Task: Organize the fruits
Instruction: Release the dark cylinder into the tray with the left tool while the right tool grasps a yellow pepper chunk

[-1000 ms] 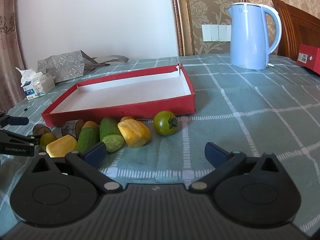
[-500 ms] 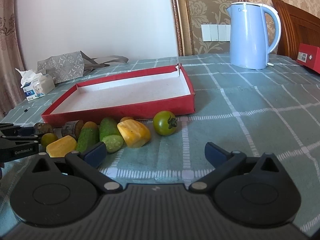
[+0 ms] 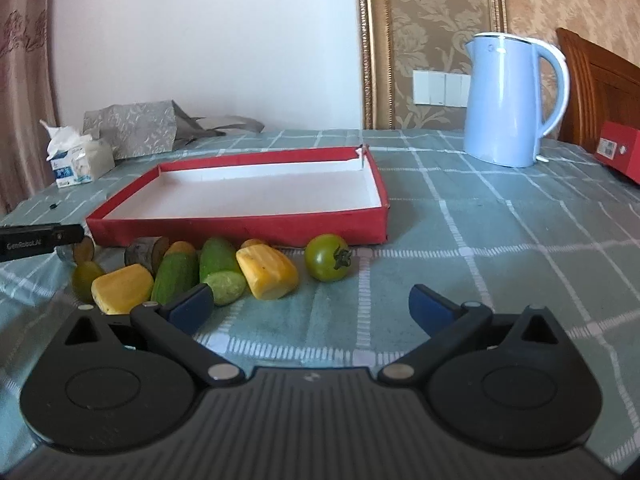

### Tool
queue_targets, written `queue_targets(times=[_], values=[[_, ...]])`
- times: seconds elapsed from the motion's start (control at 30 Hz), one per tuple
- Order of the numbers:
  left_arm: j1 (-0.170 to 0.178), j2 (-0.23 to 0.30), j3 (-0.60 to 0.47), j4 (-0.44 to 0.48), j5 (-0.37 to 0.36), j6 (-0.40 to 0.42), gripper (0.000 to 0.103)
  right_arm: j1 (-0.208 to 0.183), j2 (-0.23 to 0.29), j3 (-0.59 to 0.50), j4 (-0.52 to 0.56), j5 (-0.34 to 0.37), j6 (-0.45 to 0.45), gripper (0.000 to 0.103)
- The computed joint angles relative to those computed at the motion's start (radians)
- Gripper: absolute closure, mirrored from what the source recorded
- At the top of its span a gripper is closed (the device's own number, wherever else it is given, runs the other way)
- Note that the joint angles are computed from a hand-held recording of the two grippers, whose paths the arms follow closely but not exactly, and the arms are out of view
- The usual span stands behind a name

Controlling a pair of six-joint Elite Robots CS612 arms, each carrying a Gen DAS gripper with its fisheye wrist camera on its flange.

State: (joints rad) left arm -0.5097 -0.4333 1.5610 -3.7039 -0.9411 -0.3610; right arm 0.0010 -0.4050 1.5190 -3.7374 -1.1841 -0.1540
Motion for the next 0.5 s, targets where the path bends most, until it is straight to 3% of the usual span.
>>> queue_targets(times=[0.07,0.13,0.23,0.5], values=[[-0.002,0.003,0.000,-0.021,0.002,0.014,0.069,0.002,0.000,-0.003,-0.002,-0.003,-0.033,0.016],[-0.002,0.003,0.002,-0.026,-0.001,0.015,0.069,0.006,-0.001,-0.008,0.007,-0.008,-0.082,0.019],[0.000,0.002,0.003,-0.022,-0.007,0.004,0.069,0.014,-0.004,-0.018,0.030,-0.006,-0.168,0.037],[0.015,-0.014,0.006,0.072,-0.074,-0.038,0.069,0.031,-0.006,-0.023,0.050,-0.003,-0.276,0.040]])
